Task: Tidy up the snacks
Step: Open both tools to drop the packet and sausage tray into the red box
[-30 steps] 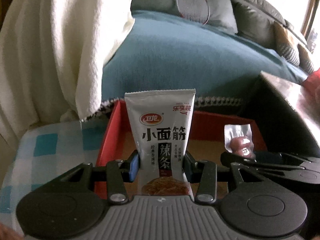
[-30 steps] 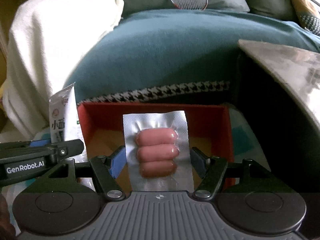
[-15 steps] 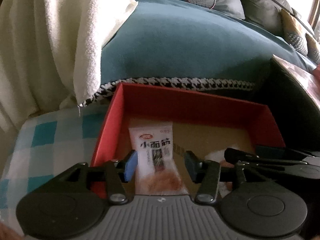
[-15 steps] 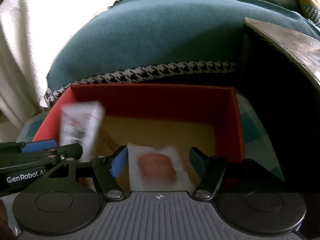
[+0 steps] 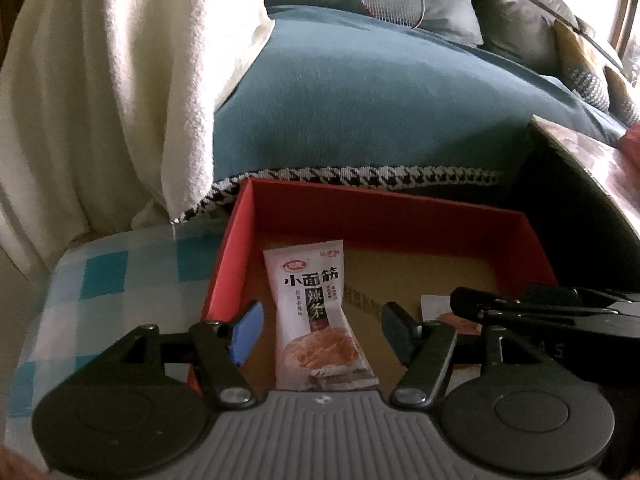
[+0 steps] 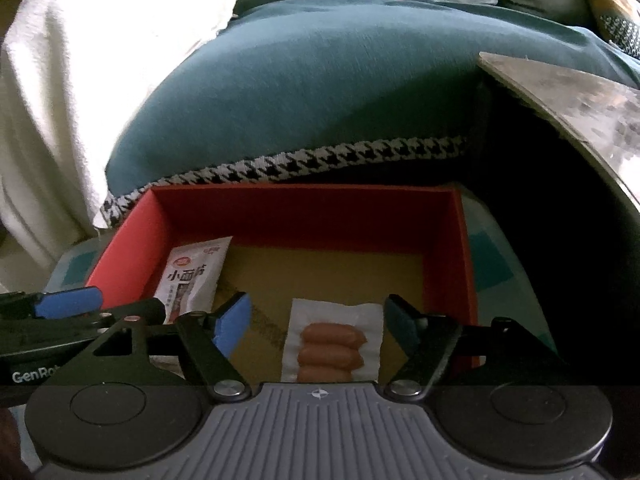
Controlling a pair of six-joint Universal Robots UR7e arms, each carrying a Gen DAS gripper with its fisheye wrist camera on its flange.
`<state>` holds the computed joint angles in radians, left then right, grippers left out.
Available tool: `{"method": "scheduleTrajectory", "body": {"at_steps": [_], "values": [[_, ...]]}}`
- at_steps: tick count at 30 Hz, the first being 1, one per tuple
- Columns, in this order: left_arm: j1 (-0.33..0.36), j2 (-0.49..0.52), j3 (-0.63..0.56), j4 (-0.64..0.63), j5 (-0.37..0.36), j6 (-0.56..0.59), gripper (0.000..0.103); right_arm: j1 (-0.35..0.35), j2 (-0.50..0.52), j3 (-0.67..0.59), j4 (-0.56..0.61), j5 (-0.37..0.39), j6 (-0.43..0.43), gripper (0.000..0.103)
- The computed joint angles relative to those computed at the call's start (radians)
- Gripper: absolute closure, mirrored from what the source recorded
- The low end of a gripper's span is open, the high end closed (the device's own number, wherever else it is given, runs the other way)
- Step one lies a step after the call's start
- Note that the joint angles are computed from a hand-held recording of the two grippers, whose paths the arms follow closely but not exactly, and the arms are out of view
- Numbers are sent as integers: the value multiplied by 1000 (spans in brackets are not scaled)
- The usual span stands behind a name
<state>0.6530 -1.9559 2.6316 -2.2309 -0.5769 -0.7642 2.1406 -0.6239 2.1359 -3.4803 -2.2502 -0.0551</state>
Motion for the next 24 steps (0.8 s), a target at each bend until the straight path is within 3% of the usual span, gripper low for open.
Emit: {"method": "scheduleTrajectory", "body": {"at_steps": [11,24], "values": [[-130,-232,-17,436,4,-241,37,47,-28,24,14,6,32,16],[-352,-523,-54,1092,-158,-696,36,115,-84,102,43,9,119,13]]}}
